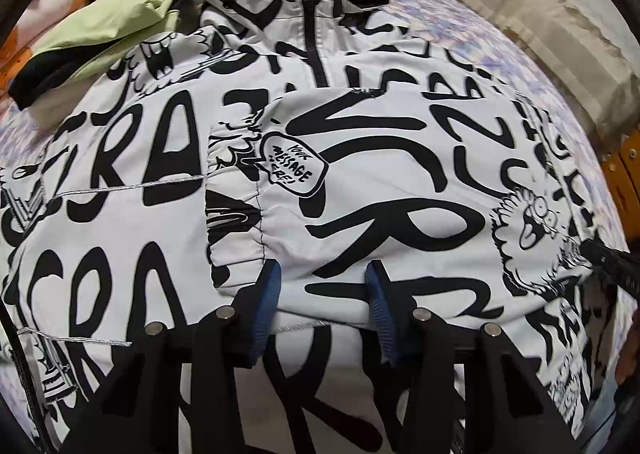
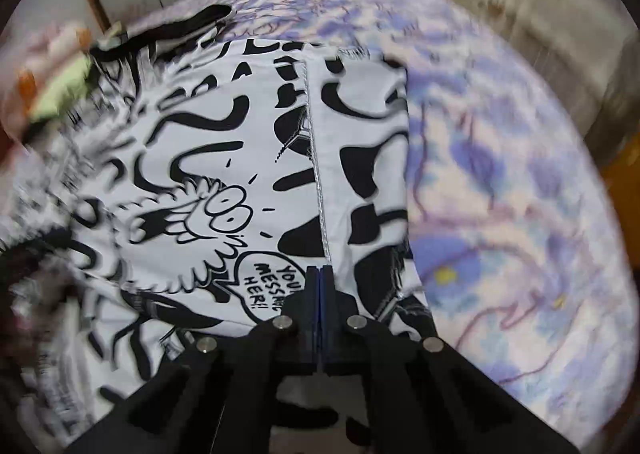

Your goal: Fold large clothes

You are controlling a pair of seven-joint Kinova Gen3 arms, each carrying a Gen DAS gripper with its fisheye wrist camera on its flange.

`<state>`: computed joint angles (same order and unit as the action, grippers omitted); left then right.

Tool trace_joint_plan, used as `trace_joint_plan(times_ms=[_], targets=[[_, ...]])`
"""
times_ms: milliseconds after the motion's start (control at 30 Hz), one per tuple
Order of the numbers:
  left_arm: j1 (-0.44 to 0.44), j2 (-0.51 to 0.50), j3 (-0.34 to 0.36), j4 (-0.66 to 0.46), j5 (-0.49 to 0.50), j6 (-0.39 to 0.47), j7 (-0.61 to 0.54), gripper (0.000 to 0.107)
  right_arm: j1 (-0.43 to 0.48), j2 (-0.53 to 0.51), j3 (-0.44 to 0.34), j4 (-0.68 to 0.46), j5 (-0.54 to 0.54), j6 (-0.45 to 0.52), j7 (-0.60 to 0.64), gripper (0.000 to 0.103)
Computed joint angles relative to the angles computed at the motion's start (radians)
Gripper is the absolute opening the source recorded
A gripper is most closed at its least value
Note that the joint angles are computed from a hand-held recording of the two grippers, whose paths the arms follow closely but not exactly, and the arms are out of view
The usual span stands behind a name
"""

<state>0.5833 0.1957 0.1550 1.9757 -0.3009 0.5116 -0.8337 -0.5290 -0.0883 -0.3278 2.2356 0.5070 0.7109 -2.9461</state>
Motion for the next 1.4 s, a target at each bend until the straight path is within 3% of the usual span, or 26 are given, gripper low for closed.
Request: trace_joint_plan(times_ms=[100,200,333,633,767,833,1000,1100,1233,1400], targets=[[0.075,0.009,-0.049,-0.01,-0.058,0.02,0.063,0.044,0.041,-0.007,-0.036,0.012,-0.015,-0.024,0.0,0.0],[0.072,0.02,-0.025,-0.02,-0.117,0.04,0.134,0.044,0.038,0.037,-0.106,-0.03,0.041,0.068,-0.114,0.003],[0.044,0.015,-0.008,-0.015,-0.09,0.029,0.11,0.044,-0.066,0.054,-0.008,-0.024,0.074,0.059,-0.177,0.004],[0.057,0.003,-0.011,0.004,-0.111,0.01,0.156,0.048,-0.076,0.066,0.015,-0.028,0.06,0.049,-0.188,0.005],[0.027,-0.019,0.017,0.0,-0.055,0.031,0.098,0.053,-0.095,0.089,0.019,-0.068,0.029,0.1,-0.175,0.007],[0.015,-0.037,0.03,-0.003,-0.023,0.055,0.066,0.056,-0.097,0.087,0.027,-0.083,-0.001,0.108,-0.158,0.013],[-0.01,-0.153,0.064,0.037,0.032,0.096,0.022,0.056,-0.123,0.075,0.01,-0.158,-0.066,0.203,-0.131,0.028],[-0.032,-0.232,0.097,0.055,0.042,0.157,0.028,0.057,-0.145,0.063,-0.009,-0.207,-0.109,0.247,-0.105,0.029],[-0.073,-0.349,0.092,0.091,0.172,0.216,-0.093,0.06,-0.205,0.076,-0.056,-0.29,-0.118,0.342,-0.123,0.029],[-0.121,-0.492,0.093,0.129,0.238,0.322,-0.163,0.062,-0.308,0.107,-0.095,-0.375,-0.092,0.404,-0.159,0.029]])
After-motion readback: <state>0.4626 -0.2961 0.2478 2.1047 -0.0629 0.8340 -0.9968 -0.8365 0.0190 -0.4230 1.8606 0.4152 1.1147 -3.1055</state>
